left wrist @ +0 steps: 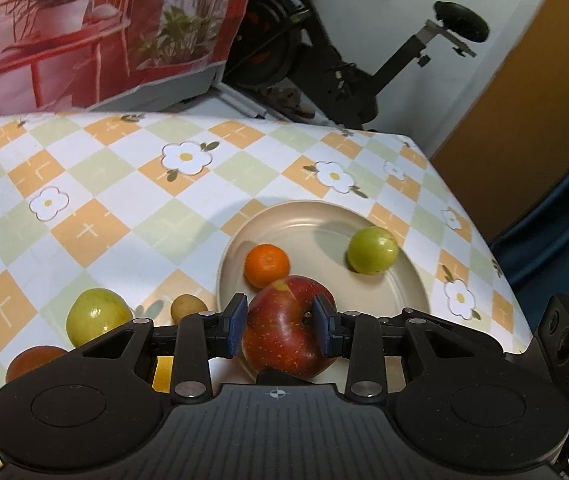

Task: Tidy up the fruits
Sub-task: 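Carry the red apple over the plate, lower it and open the left gripper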

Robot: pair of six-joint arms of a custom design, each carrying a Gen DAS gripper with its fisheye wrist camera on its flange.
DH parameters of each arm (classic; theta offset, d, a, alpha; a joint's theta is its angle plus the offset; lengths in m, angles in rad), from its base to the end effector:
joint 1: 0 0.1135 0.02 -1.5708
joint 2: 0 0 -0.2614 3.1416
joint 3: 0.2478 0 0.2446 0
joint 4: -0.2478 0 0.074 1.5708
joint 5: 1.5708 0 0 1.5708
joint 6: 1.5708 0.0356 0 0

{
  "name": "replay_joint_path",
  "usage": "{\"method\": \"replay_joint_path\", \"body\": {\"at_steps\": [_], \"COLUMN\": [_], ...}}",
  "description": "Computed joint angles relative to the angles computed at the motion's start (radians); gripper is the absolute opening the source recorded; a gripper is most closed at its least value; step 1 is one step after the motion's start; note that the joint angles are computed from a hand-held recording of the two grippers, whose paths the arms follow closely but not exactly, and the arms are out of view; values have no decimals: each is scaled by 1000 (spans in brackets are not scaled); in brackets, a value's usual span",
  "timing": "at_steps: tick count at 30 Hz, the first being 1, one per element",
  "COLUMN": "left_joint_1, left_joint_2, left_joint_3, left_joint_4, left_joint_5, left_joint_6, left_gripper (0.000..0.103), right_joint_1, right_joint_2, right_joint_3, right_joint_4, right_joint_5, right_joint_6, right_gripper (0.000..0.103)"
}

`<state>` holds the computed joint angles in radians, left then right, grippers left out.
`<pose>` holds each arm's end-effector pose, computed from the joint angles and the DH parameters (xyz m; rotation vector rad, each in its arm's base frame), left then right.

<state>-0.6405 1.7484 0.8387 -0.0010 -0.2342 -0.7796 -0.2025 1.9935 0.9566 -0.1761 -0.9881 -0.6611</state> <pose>0.2661 -0.1880 0.1346 -0.2714 2.4612 -0.3318 0.3315 -0.0377 0.0906 -0.7273 2.1486 0.9335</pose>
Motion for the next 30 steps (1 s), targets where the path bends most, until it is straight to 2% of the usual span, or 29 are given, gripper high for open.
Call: {"method": "replay_joint_path", "body": {"at_steps": [10, 21, 30], "left_joint_1": [69, 91, 84], "left_joint_2": [65, 112, 116], "left_joint_3": [20, 67, 62], "left_joint_4": [66, 87, 100], "left_joint_5": [49, 19, 14], "left_joint_6": [2, 43, 56], "left_gripper": [37, 37, 37], "right_joint_1": [46, 81, 55], "right_joint_2": [55, 96, 82], "right_joint_3": [55, 93, 63], "right_joint_4": [41, 145, 169], "right_joint_5": [42, 72, 50], "right_joint_6": [60, 159, 173], "right_gripper": [62, 62, 62]}}
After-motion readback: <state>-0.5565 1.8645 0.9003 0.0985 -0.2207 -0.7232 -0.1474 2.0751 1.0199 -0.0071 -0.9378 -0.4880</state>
